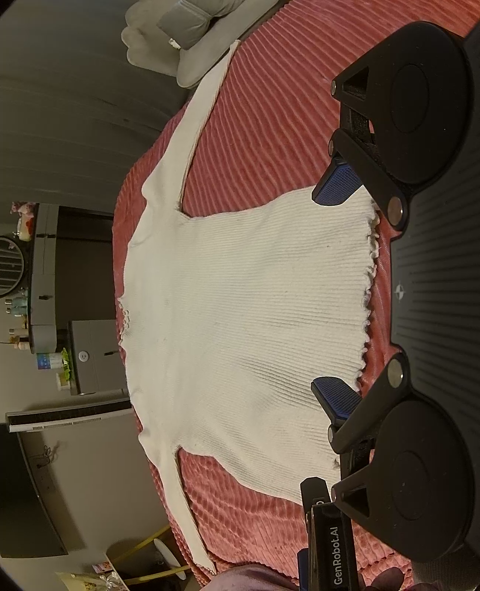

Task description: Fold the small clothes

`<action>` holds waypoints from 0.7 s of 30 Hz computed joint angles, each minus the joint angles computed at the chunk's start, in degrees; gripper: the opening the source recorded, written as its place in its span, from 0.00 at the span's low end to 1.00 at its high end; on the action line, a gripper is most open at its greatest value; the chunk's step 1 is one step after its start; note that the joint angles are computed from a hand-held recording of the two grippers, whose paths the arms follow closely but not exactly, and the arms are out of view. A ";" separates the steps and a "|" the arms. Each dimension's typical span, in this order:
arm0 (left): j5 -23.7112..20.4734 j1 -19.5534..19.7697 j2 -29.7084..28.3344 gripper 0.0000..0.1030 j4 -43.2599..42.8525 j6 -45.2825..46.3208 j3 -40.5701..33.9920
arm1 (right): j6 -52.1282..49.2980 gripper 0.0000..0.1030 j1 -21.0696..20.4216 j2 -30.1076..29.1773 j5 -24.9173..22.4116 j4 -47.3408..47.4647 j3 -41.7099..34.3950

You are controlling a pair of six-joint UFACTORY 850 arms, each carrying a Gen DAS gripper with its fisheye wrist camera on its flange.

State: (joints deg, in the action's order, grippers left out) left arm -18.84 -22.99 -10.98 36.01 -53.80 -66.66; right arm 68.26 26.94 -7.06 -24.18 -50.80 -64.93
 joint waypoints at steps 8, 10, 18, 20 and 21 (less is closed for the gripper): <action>-0.17 -0.02 -0.22 1.00 -0.04 -0.08 -0.17 | -0.58 0.96 -0.20 0.09 0.26 0.55 0.12; -0.22 -0.01 -0.30 1.00 -0.30 0.15 -0.24 | -0.56 0.96 -0.17 0.07 0.23 0.54 0.10; -0.22 0.14 -0.48 1.00 -0.12 -0.32 -0.27 | -0.82 0.96 -0.40 -0.21 0.74 0.98 0.04; -0.27 0.16 -0.58 1.00 -0.19 -0.39 -0.36 | -1.11 0.96 -0.57 -0.13 1.01 1.28 0.15; -0.25 0.17 -0.61 1.00 -0.38 -0.24 -0.39 | -1.19 0.96 -0.58 -0.15 1.06 1.38 0.15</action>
State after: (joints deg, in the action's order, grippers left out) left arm -19.09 -22.82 -11.59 35.63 -54.03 -67.05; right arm 67.07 26.36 -7.20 -23.12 -49.43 -64.78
